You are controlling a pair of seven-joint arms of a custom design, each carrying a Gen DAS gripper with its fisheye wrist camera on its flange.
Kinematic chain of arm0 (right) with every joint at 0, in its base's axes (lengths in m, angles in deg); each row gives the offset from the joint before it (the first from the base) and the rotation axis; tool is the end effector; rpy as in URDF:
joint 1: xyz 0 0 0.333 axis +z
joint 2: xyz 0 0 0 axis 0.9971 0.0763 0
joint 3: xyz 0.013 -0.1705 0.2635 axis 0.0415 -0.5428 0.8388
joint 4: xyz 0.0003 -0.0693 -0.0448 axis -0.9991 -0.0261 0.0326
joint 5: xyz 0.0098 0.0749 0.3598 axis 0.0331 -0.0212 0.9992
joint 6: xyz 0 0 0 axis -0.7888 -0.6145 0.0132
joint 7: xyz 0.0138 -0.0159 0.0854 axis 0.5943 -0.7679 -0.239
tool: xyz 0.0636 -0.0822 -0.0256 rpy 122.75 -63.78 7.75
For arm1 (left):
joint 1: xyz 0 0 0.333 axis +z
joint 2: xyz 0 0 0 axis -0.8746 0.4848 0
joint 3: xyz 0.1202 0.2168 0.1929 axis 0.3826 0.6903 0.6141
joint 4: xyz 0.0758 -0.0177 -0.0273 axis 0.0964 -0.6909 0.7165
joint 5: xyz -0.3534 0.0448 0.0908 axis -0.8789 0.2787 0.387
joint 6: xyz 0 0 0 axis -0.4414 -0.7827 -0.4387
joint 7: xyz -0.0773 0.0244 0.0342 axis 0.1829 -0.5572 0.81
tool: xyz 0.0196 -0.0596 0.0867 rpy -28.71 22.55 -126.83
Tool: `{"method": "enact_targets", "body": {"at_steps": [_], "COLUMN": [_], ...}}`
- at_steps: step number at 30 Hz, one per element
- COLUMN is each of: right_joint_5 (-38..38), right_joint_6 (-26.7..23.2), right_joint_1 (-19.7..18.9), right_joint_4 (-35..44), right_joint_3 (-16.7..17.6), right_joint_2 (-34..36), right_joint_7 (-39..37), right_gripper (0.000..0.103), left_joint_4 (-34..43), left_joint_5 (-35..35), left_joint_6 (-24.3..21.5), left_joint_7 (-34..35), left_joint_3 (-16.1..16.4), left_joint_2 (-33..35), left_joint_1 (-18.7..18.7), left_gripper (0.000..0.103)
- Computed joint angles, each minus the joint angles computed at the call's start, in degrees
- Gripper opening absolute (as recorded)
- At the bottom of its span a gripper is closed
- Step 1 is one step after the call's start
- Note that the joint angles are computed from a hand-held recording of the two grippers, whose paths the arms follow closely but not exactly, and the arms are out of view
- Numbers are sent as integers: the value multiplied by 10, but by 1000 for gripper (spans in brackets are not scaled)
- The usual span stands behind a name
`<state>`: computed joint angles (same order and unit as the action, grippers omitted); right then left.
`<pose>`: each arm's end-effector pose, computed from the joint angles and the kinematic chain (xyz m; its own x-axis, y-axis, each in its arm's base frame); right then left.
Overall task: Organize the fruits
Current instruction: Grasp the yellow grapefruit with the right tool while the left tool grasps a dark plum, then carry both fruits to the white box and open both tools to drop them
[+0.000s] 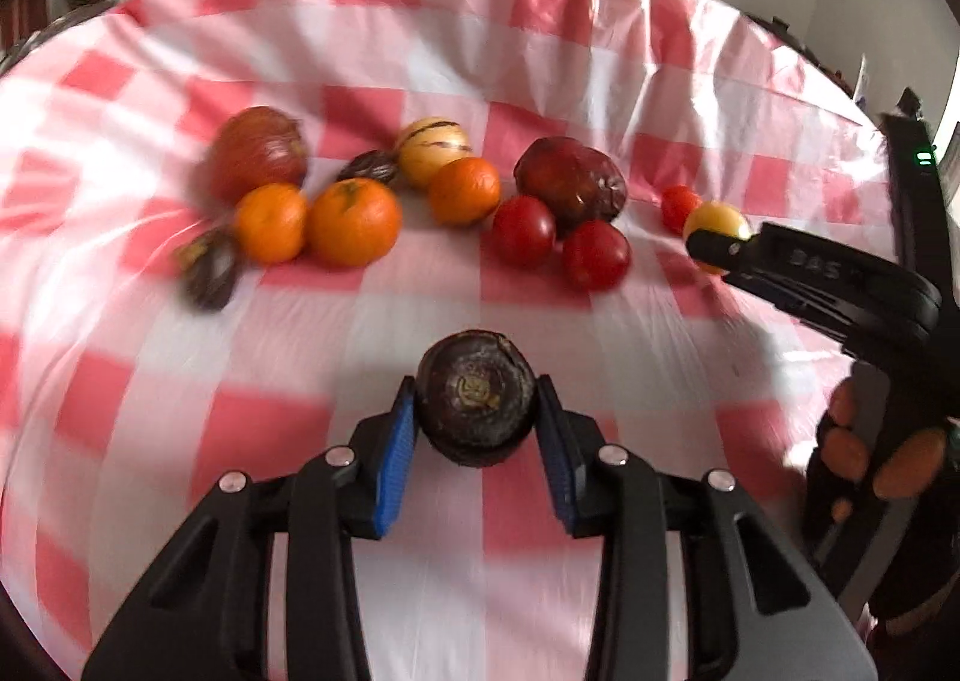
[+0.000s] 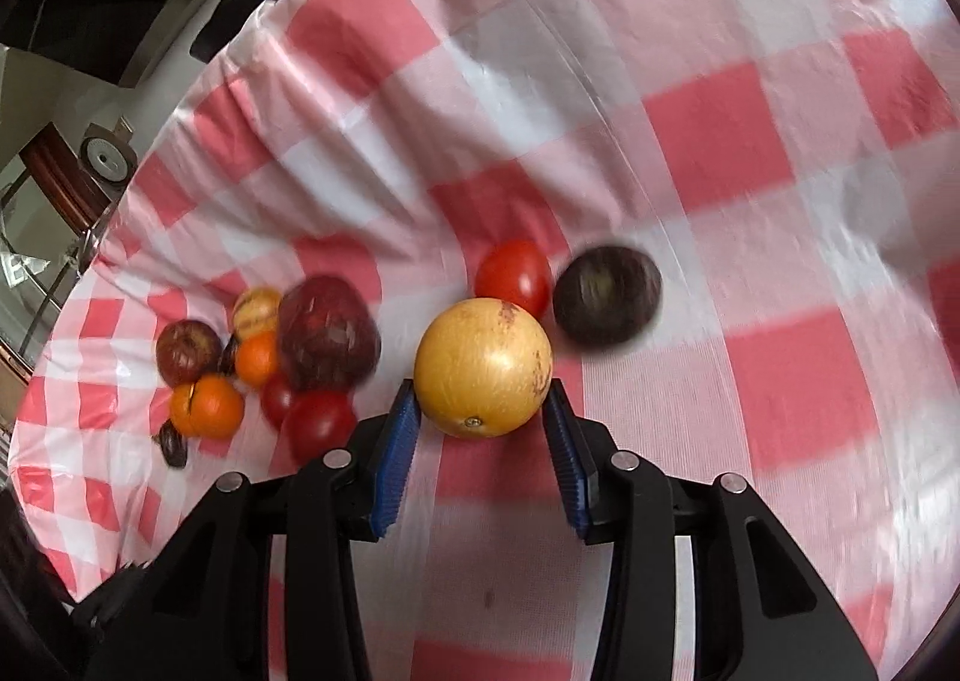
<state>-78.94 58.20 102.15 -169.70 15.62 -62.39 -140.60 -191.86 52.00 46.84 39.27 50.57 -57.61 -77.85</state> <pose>0.3610 0.2038 0.5555 -0.6277 -0.6477 -0.4318 -0.3271 0.7228 -0.6088 0.4669 -0.2986 0.6232 -0.7786 -0.6190 0.1031 -0.5242 0.5511 -0.6493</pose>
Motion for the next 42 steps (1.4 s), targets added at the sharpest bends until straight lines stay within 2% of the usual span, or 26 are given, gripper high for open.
{"method": "enact_targets", "body": {"at_steps": [3,6,9,15,19,22,27,34,37,39,40,42], "right_joint_5": [0,-4,0,-35,-60,-77,-97,-127,-129,-128,-125,-118], "right_joint_6": [14,12,-9,-25,-64,-72,-76,-66,-56,-45,-43,-62], "right_joint_1": [14,32,57,102,136,165,215,279,308,325,334,357], "right_joint_4": [-1,8,26,65,124,162,245,347,411,447,468,531], "right_joint_3": [22,52,76,121,137,140,135,107,96,88,85,80], "right_joint_2": [-4,-6,8,49,102,144,235,335,391,423,440,487], "right_joint_7": [30,59,76,144,133,122,73,-6,-70,-113,-139,-213], "right_gripper": [41,41,41,41,41,41,41,41,41,41,41,41], "left_joint_4": [-68,-112,-147,-219,-252,-272,-286,-288,-286,-282,-282,-277], "left_joint_5": [-31,-59,-83,-113,-113,-114,-108,-98,-92,-104,-101,-95], "left_joint_6": [26,28,12,-24,-49,-62,-87,-108,-125,-145,-146,-151], "left_joint_7": [28,33,37,96,124,151,186,224,234,259,262,259], "left_joint_3": [15,26,44,85,109,128,161,198,212,236,235,240], "left_joint_2": [-65,-108,-146,-234,-276,-300,-319,-321,-314,-312,-314,-311], "left_joint_1": [7,15,24,48,75,100,150,221,249,261,272,296], "left_gripper": [39,38,38,39,39,39,39,39,38,39,39,39]}}
